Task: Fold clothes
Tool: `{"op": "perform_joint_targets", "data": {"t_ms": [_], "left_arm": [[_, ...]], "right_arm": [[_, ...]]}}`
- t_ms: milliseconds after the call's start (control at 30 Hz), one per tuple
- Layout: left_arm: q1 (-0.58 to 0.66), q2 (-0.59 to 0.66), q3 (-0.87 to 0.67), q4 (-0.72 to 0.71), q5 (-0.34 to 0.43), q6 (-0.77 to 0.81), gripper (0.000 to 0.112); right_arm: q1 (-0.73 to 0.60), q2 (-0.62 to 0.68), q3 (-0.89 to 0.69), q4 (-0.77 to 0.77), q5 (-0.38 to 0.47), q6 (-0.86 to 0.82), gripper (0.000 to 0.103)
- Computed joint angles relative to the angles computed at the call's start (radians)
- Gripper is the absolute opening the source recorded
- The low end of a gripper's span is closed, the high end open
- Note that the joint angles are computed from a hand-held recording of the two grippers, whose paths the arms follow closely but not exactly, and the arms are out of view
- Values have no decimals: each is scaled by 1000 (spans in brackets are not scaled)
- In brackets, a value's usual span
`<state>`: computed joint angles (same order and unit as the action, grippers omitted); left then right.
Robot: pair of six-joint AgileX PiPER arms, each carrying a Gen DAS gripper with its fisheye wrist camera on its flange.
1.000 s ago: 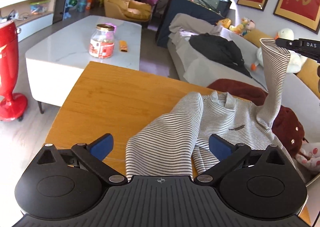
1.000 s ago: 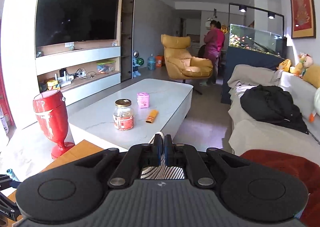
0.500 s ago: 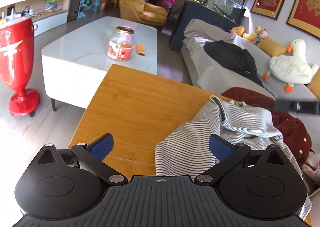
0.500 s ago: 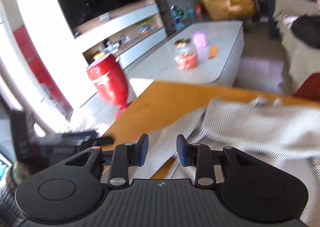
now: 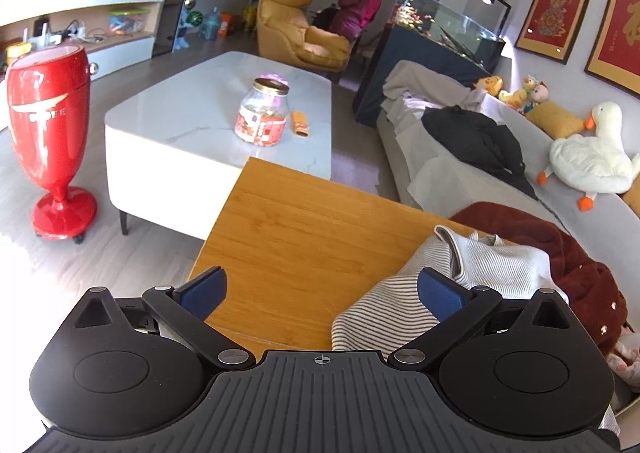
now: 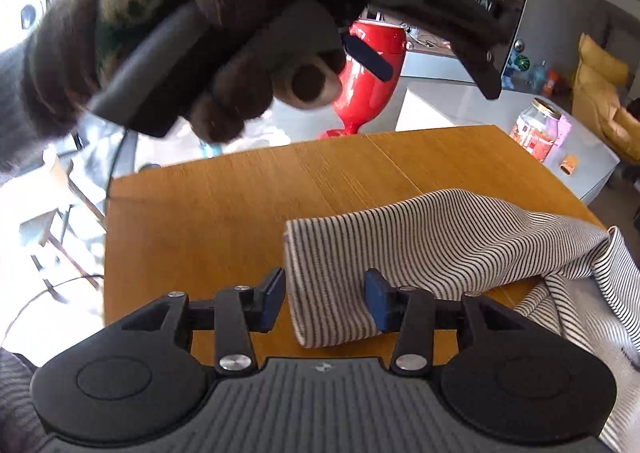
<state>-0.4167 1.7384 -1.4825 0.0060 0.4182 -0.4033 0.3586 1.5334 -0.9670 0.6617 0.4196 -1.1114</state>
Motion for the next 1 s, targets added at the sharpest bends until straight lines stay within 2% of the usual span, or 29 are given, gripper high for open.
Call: {"op": "perform_joint_targets", "data": {"t_ms": [33, 67, 133, 200, 267, 367, 500, 600, 667, 800, 900, 967, 1000], "left_arm": [[0, -5, 1, 18, 0, -18, 103], [-1, -10, 2, 42, 1, -43, 103], [-2, -19, 0, 93, 4, -103, 103], [-1, -27, -1, 132, 6, -159, 103], [1, -33, -7, 147, 11, -195, 103], [-14, -20, -31, 148, 29, -209, 103], [-56, 33, -97, 105, 64, -149, 103], [-101, 106, -187, 53, 95, -75, 103], [-130, 160, -257, 13, 119, -18, 103], [-188, 280, -412, -102, 165, 141, 103], [-225, 378, -548, -190, 219, 264, 103], [-246, 446, -642, -218, 260, 313, 103], [-256, 477, -686, -221, 279, 325, 103]], "right_arm": [[-6, 20, -26, -9, -15, -13, 7], [-9, 25, -43, -8, -57, -44, 5], [-29, 22, -90, 88, -164, -205, 4], [-73, 39, -200, 181, -223, -311, 4], [-138, 77, -360, 180, -227, -264, 4], [-241, 136, -573, 93, -212, -128, 4], [-384, 190, -722, 32, -132, -57, 4], [-499, 224, -744, 77, -84, -112, 4], [-569, 208, -680, 171, -52, -229, 4], [-684, 190, -574, 183, 26, -320, 8], [-740, 174, -517, 139, 55, -310, 23], [-773, 147, -469, 139, 60, -331, 39], [-791, 138, -457, 137, 69, -338, 41]]}}
